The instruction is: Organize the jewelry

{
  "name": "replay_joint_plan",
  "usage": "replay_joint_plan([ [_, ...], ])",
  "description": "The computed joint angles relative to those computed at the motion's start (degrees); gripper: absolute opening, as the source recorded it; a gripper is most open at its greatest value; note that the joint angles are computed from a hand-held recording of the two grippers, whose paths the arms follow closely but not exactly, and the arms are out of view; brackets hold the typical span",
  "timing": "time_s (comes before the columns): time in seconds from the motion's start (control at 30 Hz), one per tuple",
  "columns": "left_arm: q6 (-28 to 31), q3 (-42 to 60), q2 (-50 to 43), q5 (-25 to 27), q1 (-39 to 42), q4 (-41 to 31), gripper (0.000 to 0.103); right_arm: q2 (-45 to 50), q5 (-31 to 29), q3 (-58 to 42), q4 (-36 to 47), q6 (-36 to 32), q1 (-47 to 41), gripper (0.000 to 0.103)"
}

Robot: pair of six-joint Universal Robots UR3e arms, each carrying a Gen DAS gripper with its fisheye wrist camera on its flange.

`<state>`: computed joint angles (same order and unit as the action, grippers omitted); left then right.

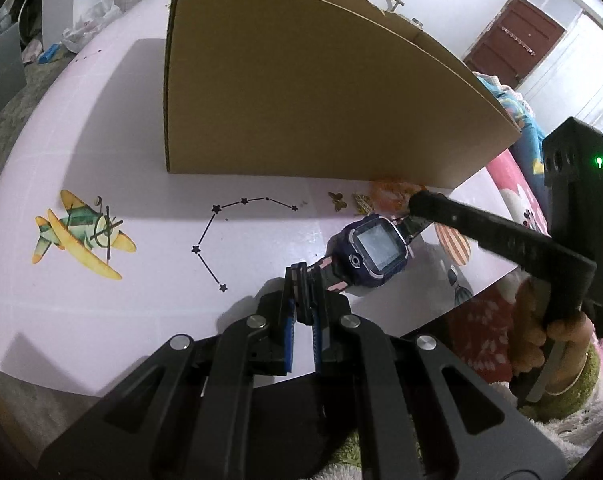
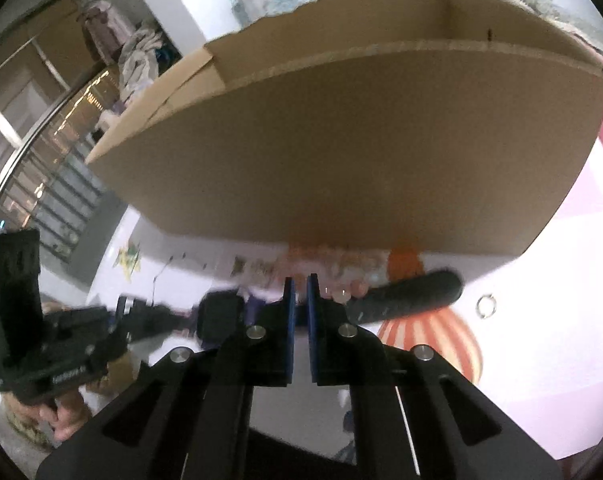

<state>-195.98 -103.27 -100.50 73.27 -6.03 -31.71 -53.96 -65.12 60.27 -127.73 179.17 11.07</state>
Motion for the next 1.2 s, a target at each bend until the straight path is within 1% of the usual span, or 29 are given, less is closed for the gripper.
replay_joint_plan([
  [0.1,1.78,-2.71,2.16,-1.99,1.91,0.33,0.006,0.71,-2.47,-1.38,0.08,0.12,1.03,0.006],
  [0.13,3.02,-4.91,4.78,-2.52,3.62,-0.56,0.006,0.54,-3.53,-1.52,-0.02,-0.41,1.48,0.006],
  [0.3,5.16,-5.89,6.75,-1.42,4.02,-2.03,0.006,-0.12,-6.65,-1.27,-0.42,-2.74,3.18,0.006],
  [0.53,7.04,-9.17,11.4,-0.32,6.25,-4.4,0.006,0.07,-11.04,-0.9,-0.84,-2.46,3.07,0.006],
  [0.67,7.73,-11.81,13.61,-2.02,8.83,-4.07,0.006,-1.28,-10.2,0.38,-0.85,-2.01,2.3,0.006],
  [0.73,7.91,-12.66,14.12,-2.79,9.79,-3.82,0.006,-3.06,-6.82,2.93,-2.3,-3.25,1.62,0.007],
  [0.77,8.12,-12.95,14.5,-3.08,10.17,-3.96,0.006,-3.6,-4.03,3.39,-1.81,-5.05,1.24,0.008],
  [0.8,7.96,-12.52,14.04,-2.97,10.0,-3.88,0.006,-3.9,-1.74,3.36,-0.64,-7.23,1.2,0.01],
  [0.83,8.02,-12.39,13.91,-2.88,10.0,-3.84,0.006,-4.14,-0.34,3.31,0.45,-9.1,1.39,0.02],
  [0.87,8.1,-12.23,13.8,-2.8,9.99,-3.9,0.006,-4.19,0.98,3.11,1.68,-11.27,1.63,0.028],
  [0.9,8.24,-12.02,13.66,-2.71,9.97,-4.03,0.006,-4.13,1.81,2.81,2.76,-13.44,2.02,0.045],
  [0.93,8.21,-11.76,13.32,-2.62,9.86,-3.97,0.006,-3.91,2.42,2.37,3.94,-16.22,2.64,0.055],
  [1.03,8.42,-11.19,13.23,-2.55,9.92,-4.66,0.006,-2.55,2.77,0.47,7.15,-22.02,4.11,0.061],
  [1.1,8.36,-10.99,13.14,-2.35,9.9,-4.74,0.006,-0.97,1.23,-1.41,8.41,-24.18,5.05,0.062],
  [1.13,8.24,-10.96,13.1,-2.27,9.88,-4.7,0.006,0.87,0.14,-4.17,10.73,-25.86,5.59,0.062],
  [1.2,7.85,-11.08,13.17,-2.17,9.89,-4.51,0.006,2.01,-0.58,-5.45,10.87,-27.35,5.87,0.062],
])
